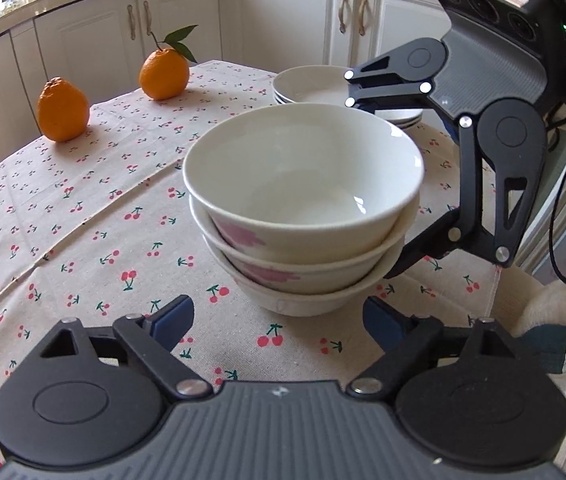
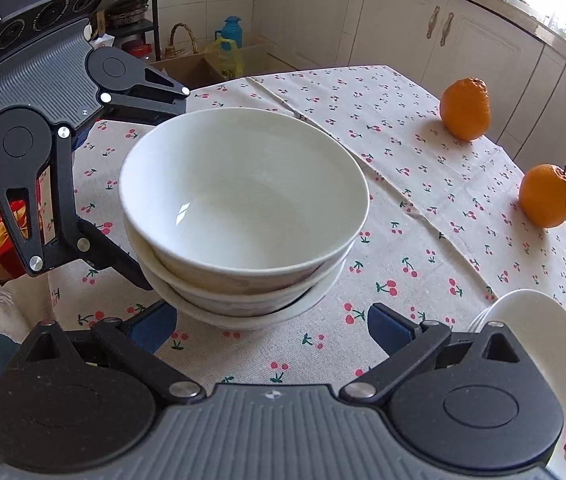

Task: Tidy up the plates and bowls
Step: 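Lift the bowl stack with both tools and carry it over the plate stack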

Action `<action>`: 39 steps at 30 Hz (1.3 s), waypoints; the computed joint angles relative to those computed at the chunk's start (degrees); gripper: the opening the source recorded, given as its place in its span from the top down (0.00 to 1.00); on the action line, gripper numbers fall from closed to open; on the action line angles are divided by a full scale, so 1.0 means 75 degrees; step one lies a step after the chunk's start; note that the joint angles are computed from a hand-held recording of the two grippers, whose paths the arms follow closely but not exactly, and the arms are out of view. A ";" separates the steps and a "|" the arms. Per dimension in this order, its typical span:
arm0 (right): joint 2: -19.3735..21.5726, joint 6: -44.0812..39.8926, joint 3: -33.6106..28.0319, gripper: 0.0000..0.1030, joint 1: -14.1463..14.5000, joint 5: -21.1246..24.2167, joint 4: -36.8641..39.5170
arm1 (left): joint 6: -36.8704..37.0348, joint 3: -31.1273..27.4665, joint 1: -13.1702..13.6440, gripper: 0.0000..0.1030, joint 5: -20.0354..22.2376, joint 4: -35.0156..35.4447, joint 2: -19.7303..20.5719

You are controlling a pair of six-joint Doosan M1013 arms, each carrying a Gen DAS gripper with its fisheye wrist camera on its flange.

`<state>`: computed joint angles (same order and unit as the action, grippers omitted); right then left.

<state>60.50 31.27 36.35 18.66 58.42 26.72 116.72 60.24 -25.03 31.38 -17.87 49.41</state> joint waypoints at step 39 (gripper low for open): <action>0.1122 -0.0715 -0.2452 0.12 -0.0013 0.2437 -0.0030 | 0.2623 -0.1775 0.0351 0.21 0.2455 -0.1477 0.0821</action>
